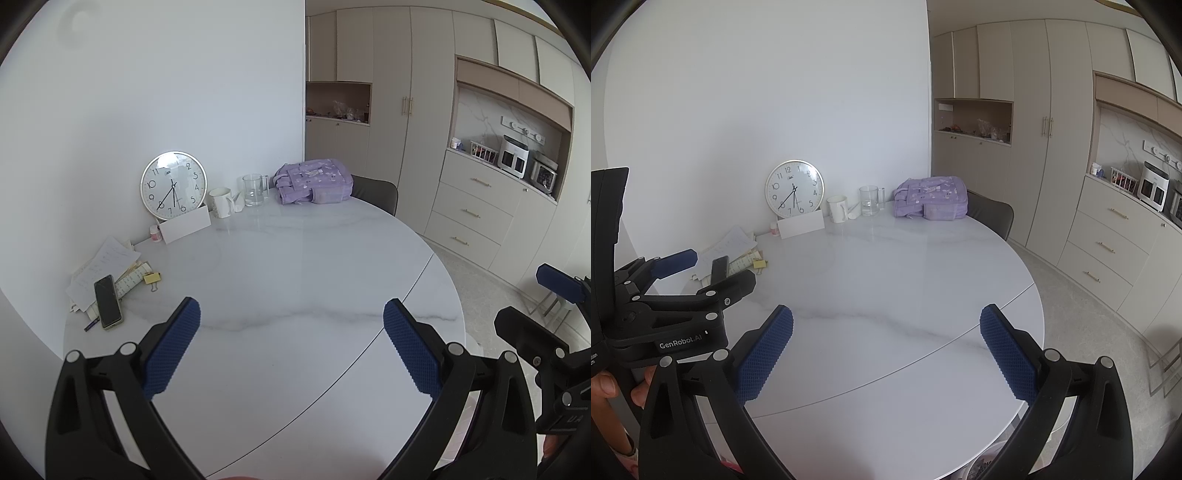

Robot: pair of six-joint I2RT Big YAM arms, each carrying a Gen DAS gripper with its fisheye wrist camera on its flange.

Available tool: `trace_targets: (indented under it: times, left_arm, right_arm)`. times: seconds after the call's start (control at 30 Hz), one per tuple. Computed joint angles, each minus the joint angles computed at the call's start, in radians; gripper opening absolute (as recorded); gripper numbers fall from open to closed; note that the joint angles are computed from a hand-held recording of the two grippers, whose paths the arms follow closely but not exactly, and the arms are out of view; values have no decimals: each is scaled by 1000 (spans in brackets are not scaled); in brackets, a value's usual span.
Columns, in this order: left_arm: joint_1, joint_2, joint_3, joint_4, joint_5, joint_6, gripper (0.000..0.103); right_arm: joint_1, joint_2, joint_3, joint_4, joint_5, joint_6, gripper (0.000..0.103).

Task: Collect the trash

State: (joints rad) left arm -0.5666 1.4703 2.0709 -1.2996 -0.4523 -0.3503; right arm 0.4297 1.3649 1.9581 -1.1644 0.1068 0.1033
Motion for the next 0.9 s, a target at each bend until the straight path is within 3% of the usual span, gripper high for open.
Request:
trace_targets:
  times: [0.9]
  left_arm:
    - [-5, 6, 11, -11, -3, -7, 95]
  right_arm:
    - [-14, 3, 0, -5, -13, -9, 101]
